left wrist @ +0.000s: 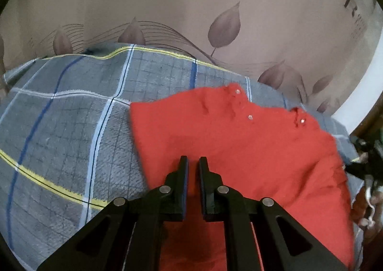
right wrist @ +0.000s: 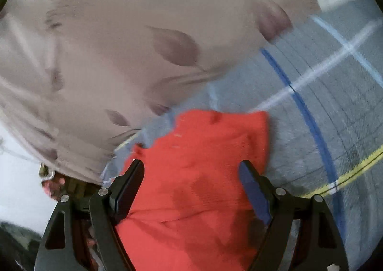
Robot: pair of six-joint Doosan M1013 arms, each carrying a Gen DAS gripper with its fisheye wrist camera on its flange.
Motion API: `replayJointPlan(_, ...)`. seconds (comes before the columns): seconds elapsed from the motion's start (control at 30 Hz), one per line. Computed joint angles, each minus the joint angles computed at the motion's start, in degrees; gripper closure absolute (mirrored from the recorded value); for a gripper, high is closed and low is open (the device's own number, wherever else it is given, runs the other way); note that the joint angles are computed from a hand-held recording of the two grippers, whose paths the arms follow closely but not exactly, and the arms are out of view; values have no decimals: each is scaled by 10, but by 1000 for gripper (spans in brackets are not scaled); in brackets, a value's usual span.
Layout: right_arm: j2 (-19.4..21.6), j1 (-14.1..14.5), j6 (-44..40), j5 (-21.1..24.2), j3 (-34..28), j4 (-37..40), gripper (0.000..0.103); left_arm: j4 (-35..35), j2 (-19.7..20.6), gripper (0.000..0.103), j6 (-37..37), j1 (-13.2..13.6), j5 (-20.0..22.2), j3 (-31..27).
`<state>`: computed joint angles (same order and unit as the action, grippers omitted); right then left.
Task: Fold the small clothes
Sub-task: 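Smooth the folded sweater flat and open both grippers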
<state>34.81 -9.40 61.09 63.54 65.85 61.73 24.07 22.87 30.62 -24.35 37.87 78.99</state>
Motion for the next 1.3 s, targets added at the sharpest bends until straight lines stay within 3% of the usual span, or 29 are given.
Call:
replayJointPlan(0.1,9,-7,25,-13,-9,-4,26,12,-1,93,-4,-2,11,2)
replayJointPlan(0.23,-9,-35,-9,-5,37,133,26,35,-9,93,-35,-4,5,13)
replayJointPlan(0.3,-19,-41,-39,33,52,148,26,66,-21,93,-76,-11,-8,26)
replayJointPlan(0.37,-17,-42,-56,101,51,149,26,81,-35,92,-104,-18,-36,43)
replayJointPlan(0.43,-13,-33,-54,136,39,115,26,70,-36,87,-74,-27,-14,38)
replayJointPlan(0.5,-17,-20,-25,109,35,40,27,50,-21,83,-19,-37,48,16)
replayJointPlan(0.53,-20,-16,-10,87,36,7,34,34,-14,83,6,-38,70,9)
replayJointPlan(0.6,-25,-18,12,63,47,-5,45,62,-19,83,-3,-44,76,18)
replayJointPlan(0.63,-26,-23,25,67,55,14,44,72,-24,83,-17,-47,80,23)
replayJointPlan(0.77,-54,-49,-2,94,104,90,34,105,-72,81,-86,-59,39,70)
replayJointPlan(0.83,-83,-68,-57,122,144,115,18,121,-104,64,-132,-72,12,105)
replayJointPlan(0.87,-96,-75,-78,137,160,110,17,126,-115,45,-153,-78,3,119)
replayJointPlan(0.9,-106,-78,-93,145,173,101,16,137,-129,35,-181,-88,-7,135)
replayJointPlan(0.97,-144,-90,-147,153,211,55,16,149,-153,33,-214,-107,-20,165)
replayJointPlan(1.07,-191,-108,-211,126,265,0,17,107,-177,33,-190,-131,-25,195)
replayJointPlan(1.2,-216,-128,-233,124,313,-15,17,9,-196,33,-150,-144,-69,228)
replayJointPlan(1.3,-226,-135,-240,130,338,-15,17,12,-209,33,-204,-159,-106,254)
